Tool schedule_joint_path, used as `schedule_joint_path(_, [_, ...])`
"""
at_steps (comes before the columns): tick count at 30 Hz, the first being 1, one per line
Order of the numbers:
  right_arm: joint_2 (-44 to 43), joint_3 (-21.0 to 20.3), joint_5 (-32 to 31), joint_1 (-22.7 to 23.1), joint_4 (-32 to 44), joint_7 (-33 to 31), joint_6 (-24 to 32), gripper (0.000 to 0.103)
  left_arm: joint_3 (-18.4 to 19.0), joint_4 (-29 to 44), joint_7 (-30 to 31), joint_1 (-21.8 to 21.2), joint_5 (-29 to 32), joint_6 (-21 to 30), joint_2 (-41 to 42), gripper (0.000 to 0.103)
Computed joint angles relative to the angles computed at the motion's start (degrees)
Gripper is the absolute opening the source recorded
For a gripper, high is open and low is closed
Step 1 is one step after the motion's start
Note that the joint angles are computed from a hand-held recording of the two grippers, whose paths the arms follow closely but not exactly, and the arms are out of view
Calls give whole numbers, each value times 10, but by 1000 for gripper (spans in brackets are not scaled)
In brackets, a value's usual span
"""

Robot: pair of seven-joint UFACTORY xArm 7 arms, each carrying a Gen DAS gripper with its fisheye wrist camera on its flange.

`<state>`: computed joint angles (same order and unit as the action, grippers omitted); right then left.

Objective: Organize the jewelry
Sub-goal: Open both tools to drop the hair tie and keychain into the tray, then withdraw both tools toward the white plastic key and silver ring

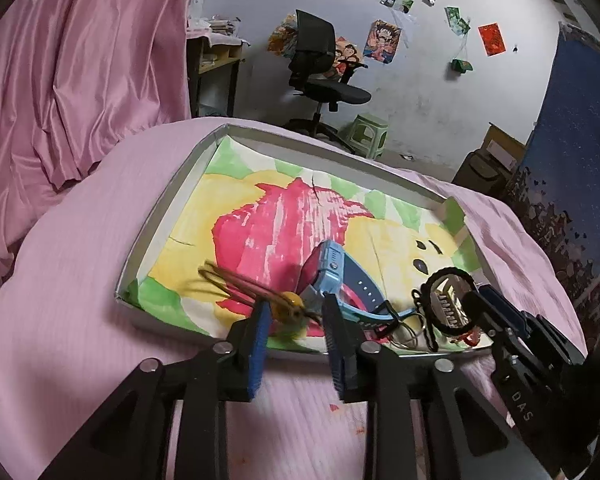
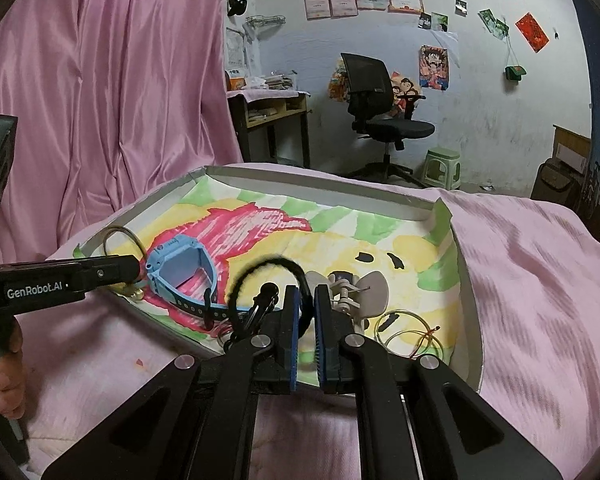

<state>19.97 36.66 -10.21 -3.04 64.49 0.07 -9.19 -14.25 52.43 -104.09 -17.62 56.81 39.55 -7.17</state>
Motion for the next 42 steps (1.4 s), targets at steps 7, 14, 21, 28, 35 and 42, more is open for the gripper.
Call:
schedule_joint_path(7, [1, 20, -23, -25, -11, 19, -24, 26, -18, -13, -39, -7, 34, 25, -26, 55])
schedule_joint_path(14, [-12, 56, -91, -85, -39, 84, -72, 45, -46, -26, -80, -12, 52, 70, -54, 79])
schedule_joint_path(21, [-47, 68, -168, -128, -81, 170, -141, 77, -83, -16, -90, -42, 62, 178, -62, 97])
schedule_joint_path(28, [-95, 59, -267, -162, -116, 285, -183, 101, -105, -13, -90, -81, 69, 252, -63, 100])
schedule_joint_path(35, [-157, 18, -347, -166, -153, 376, -219, 101, -112, -15, -92, -113, 55, 284, -67, 101])
schedule_joint_path(42, [-217, -49, -443, -145, -191, 454, -243, 101, -114, -30, -98, -125, 32, 276, -83, 101])
